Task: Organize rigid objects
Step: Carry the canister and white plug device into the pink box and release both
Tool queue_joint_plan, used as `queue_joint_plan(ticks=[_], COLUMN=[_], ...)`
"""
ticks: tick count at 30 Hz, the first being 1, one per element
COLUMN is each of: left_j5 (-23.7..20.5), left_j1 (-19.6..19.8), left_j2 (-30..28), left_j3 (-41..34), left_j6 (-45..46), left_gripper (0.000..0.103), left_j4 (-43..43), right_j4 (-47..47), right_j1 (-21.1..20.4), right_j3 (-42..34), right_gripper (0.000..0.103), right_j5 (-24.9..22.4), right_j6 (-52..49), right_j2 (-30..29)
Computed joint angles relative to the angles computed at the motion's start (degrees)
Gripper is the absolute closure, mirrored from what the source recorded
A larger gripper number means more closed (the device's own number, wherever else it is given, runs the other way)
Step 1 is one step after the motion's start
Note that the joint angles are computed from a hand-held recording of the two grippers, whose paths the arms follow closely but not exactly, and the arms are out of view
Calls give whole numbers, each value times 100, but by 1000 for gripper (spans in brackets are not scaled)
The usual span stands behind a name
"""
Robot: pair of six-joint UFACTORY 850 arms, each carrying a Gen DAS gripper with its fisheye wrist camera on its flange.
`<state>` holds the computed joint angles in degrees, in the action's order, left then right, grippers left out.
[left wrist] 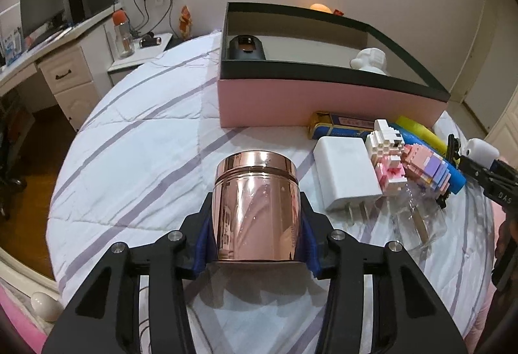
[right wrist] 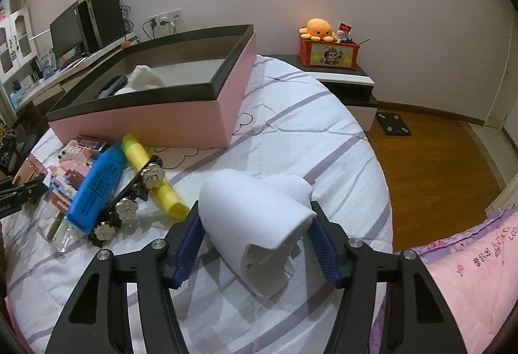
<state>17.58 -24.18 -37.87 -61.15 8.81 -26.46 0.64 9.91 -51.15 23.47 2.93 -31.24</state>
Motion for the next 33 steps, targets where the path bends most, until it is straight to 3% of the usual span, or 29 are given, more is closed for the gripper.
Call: queue_joint_plan(ticks=[5,8,12,16,19,23,29,33], left_j5=[102,210,356,875,996,1047,1057,1182], left_j1=[-35,-109,-157,-345,-365,-393,-462,-553], left_j2=[173,303,516,730,897,1041,1154,1168], left_j3=[199,321,512,695,810,882,815,642], left_j6=[134,724,706,1740,1667,1600,1717,2174], left_gripper=[56,56,56,56,56,56,56,56], left_j4=[-102,-650,-559,-1675,-1600,-1422,-1430,-1739], right_j4=[-259,-124,-361,-294,143,-158,-417,-412], right_j1=[29,108,210,384,529,586,691,726], right_j3=[125,223,344,425,544,589,501,436], right_gripper=[40,40,40,41,41,41,41,41], right_j5=[78,128,195,260,444,673,656,762], right_j6=[190,17,158,47,-408,-189,-108,-217], right_j2=[176,319,505,655,791,885,952,1031])
